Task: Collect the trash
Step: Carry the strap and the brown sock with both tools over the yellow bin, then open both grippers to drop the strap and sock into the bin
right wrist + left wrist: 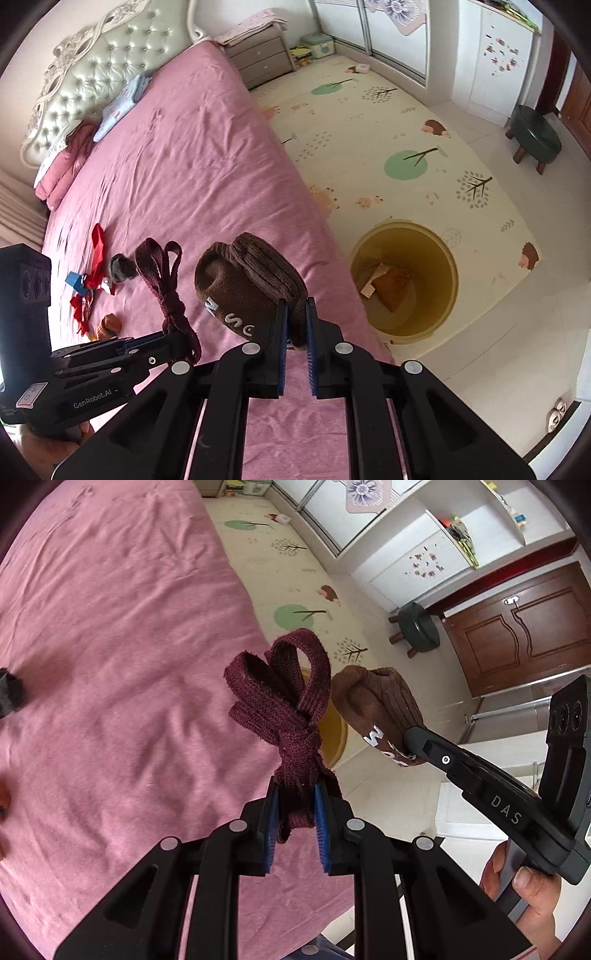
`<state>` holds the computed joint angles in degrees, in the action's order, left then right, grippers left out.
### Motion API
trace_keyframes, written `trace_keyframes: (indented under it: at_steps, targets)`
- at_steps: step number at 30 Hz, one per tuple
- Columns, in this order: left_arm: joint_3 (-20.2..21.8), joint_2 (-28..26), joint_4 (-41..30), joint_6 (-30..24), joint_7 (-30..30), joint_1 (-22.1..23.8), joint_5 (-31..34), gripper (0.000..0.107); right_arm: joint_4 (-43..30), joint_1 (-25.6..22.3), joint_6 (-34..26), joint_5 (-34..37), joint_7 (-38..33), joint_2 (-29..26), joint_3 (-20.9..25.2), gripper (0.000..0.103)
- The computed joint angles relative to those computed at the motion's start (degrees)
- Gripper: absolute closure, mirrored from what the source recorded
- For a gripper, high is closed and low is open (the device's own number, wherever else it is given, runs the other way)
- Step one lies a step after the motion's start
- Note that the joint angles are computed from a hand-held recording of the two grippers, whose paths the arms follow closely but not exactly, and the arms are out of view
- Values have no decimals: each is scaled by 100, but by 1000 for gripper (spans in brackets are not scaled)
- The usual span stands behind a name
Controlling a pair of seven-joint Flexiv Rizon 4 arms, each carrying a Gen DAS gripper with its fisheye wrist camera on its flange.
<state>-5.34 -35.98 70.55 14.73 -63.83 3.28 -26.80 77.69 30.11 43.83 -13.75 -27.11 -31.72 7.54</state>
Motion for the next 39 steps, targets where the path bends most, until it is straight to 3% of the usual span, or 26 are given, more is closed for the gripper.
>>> trace_keyframes:
  at_steps: [8, 16, 18, 19, 20, 27, 39]
  targets:
    - [-160, -650, -865, -404, -343, -491, 284, 89, 833, -357, 372, 37, 401, 361, -140, 94]
    - [-262, -1297, -1813, -786, -423, -833, 473, 86, 1089, -648, 546, -2, 641, 400, -210, 92]
    - [-219, -1427, -2055, -791, -441, -946, 593, 56, 1132, -644, 492, -112, 849, 430, -306, 80]
    - [-183, -1502, -2209, -841, -480, -1009, 677, 27, 1145, -642, 412, -164, 999, 446, -358, 65]
    - [-201, -1554, -2296, -849, -489, -1028, 675, 24, 1170, -679, 427, -168, 1093, 454, -370, 58]
    - [-161, -1768, -2756, -1064, -503, -1056, 778, 23, 1015, -814, 383, -193, 1084, 382, -297, 59]
    - [-32, -1063, -1703, -468, -685, -488, 600, 23, -379, -481, -77, -8, 150, -301, -62, 60]
